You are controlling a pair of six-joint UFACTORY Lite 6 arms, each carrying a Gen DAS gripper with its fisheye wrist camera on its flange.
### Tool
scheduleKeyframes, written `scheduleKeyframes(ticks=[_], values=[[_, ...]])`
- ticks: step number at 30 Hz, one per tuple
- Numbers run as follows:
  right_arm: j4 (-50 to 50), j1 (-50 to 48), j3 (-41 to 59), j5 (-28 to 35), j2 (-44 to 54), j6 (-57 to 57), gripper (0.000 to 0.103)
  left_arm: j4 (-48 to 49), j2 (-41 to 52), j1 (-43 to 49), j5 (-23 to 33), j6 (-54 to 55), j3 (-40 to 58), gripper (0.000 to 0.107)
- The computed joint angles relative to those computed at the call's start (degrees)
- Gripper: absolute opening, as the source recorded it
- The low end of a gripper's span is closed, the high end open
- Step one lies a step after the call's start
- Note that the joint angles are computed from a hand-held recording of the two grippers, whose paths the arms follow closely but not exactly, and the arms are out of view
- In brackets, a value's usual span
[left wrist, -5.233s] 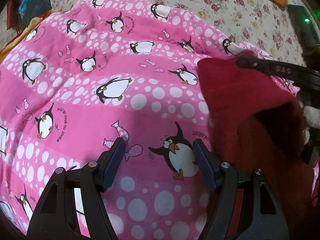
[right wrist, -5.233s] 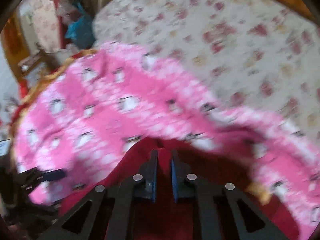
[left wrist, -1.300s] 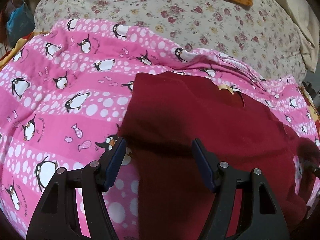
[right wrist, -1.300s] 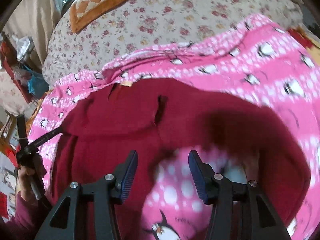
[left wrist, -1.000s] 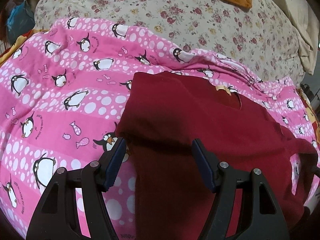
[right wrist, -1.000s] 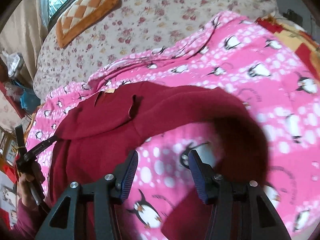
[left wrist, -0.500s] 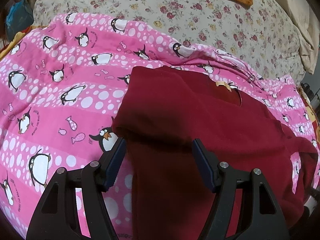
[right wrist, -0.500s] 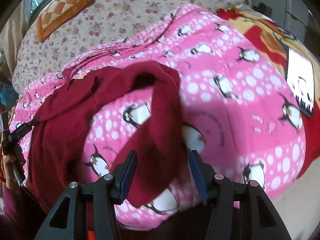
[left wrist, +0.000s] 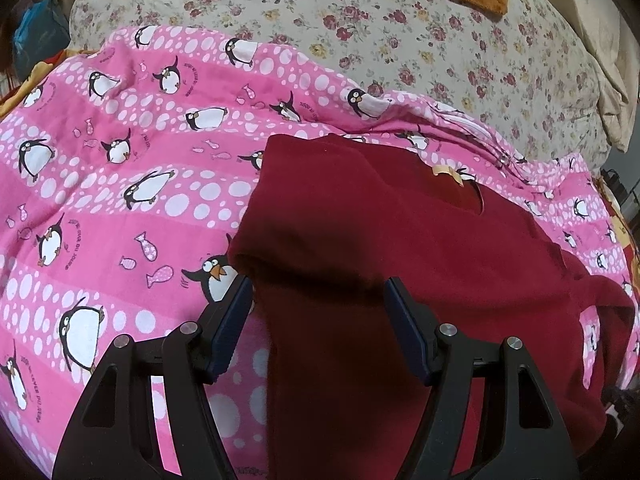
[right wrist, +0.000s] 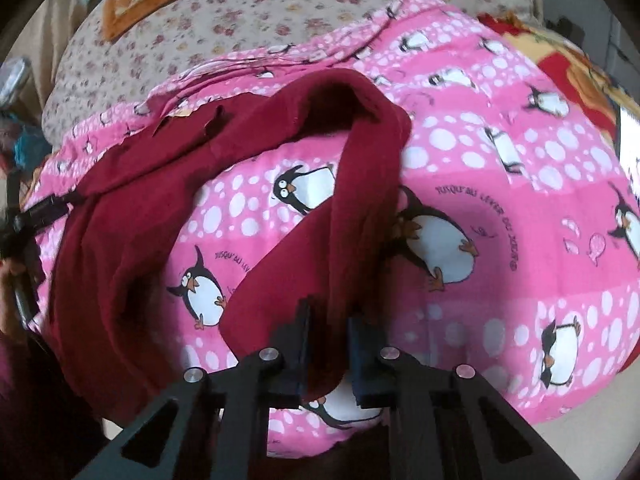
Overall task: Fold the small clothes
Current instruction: 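Grasp the other red sleeve with the right gripper and lift it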
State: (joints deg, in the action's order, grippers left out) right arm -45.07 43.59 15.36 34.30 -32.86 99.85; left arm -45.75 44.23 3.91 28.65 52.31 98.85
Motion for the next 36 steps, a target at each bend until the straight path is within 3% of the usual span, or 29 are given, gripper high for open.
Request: scheduleKeyframes(ticks=[6, 11, 16, 21, 24, 27, 29, 31, 32, 36], values=[[-2.0, 6.2, 10.4, 21.1, 2.5, -7.5, 0.007, -1.0, 1.4, 1.6, 3.2, -1.7, 2.5, 0.068], [-9.0, -0.4, 20.3, 32.8, 7.1, -19.3, 0.007, -3.2, -0.2, 2.0, 2.4, 0.8, 1.0, 0.068], [-17.5, -9.8, 30.0, 31.2, 16.7, -26.0, 0.007, -3.2, 0.2, 2.5, 3.5, 0.6, 2.0, 0.068], [-19.4, -12.7, 40.5, 26.3, 25.5, -28.8, 0.007, -2.8, 0.7, 2.4, 3.3, 0.3, 2.8, 0.068], [-14.5, -15.6, 43.2, 17.8, 24.8, -30.4, 0.007, -1.8, 1.6, 2.5, 3.9, -1.2, 4.2, 0.068], [-2.2, -22.3, 38.2, 5.0, 16.7, -33.8, 0.008, -2.8, 1.6, 2.8, 5.1, -0.6, 4.6, 0.068], [3.7, -24.7, 32.6, 0.9, 10.4, -35.0, 0.017, -3.1, 1.2, 2.6, 5.0, -0.1, 4.1, 0.068], [6.3, -24.8, 25.7, 0.4, 2.3, -33.9, 0.061, -3.3, 1.0, 2.5, 5.3, 0.3, 3.6, 0.068], [8.0, -24.3, 21.7, 1.5, -2.7, -33.8, 0.066, -3.3, 0.9, 2.4, 5.4, 0.5, 3.4, 0.068], [10.3, -19.9, 11.5, 12.2, -16.3, -31.1, 0.067, -2.6, 0.8, 1.8, 4.9, 0.7, 2.4, 0.068]])
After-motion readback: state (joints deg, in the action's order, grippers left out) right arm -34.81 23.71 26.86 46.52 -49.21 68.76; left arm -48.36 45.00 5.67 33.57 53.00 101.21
